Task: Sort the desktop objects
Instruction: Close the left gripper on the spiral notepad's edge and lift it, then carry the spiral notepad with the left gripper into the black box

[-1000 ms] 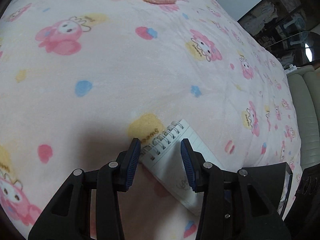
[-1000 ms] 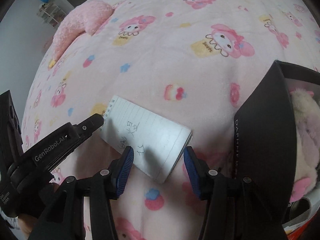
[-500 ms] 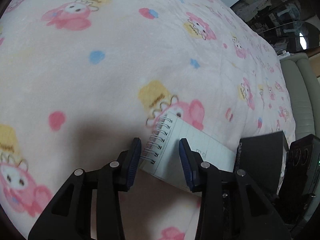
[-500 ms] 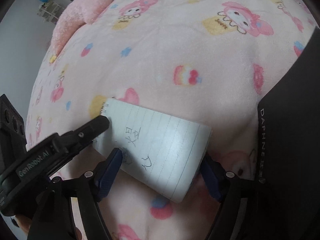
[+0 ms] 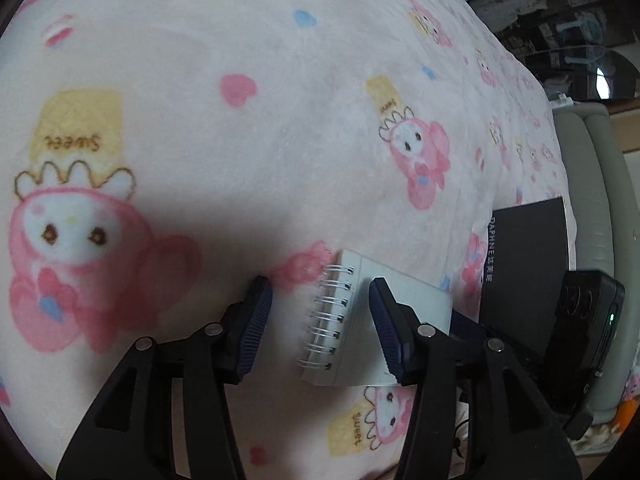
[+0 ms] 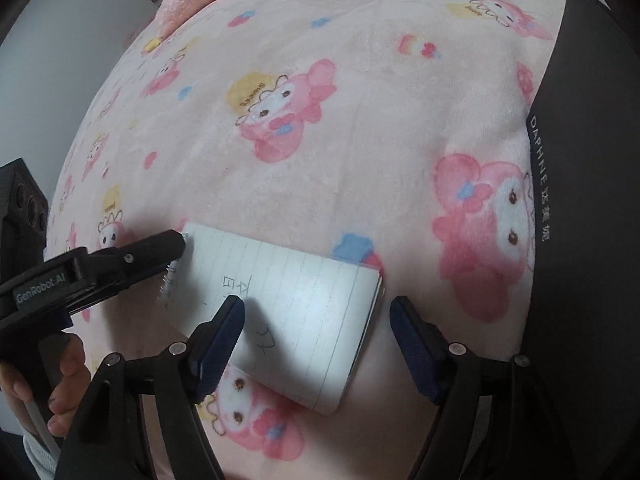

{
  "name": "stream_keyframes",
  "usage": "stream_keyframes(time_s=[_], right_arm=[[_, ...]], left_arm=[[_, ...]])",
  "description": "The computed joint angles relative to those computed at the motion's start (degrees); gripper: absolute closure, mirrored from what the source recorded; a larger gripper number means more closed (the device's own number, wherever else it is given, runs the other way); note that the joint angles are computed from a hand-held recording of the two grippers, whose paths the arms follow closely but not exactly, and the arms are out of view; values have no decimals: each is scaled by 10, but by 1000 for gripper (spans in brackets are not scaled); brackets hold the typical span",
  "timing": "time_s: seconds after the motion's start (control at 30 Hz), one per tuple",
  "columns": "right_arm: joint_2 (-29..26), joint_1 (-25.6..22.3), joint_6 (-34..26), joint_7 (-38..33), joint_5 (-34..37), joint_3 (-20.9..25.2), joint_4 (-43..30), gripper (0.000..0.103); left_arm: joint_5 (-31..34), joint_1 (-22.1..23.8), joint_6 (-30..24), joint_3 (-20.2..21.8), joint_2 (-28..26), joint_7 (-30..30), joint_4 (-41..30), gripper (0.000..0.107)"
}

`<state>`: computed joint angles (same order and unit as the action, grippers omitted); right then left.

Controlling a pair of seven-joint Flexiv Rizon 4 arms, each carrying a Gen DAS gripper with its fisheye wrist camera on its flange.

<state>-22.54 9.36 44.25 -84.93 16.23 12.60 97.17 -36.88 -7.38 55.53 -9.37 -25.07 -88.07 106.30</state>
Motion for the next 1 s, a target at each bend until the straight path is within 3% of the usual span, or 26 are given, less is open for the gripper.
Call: stream_keyframes(time_s=[0.13, 0.23, 0.47, 0.63, 0.8, 0.87, 1.0], right_arm=[[-18, -20, -30, -10, 47, 10, -29, 27], [-12, -23, -52, -36, 58, 17, -33, 29], [72, -30, -14, -68, 93, 12, 4, 34], [158, -41, 5, -118, 109, -11, 45, 36], [214, -62, -2, -140, 115, -61, 61, 36], [226, -73, 10, -153, 106, -80, 66, 36], [218, -105, 28, -154, 66, -116, 67, 36]], left_arm=[[-11, 3, -23, -14, 8, 37, 3, 61], [14, -14, -21, 2, 26, 17, 7, 60], [-14, -41, 18, -5, 104, 42, 43, 58], [14, -82, 43, -18, 103, 31, -3, 60], [114, -134, 18, -28, 22, 2, -152, 58], [101, -140, -17, -53, -41, 5, -235, 57], [123, -184, -89, -55, -154, -30, -402, 57]])
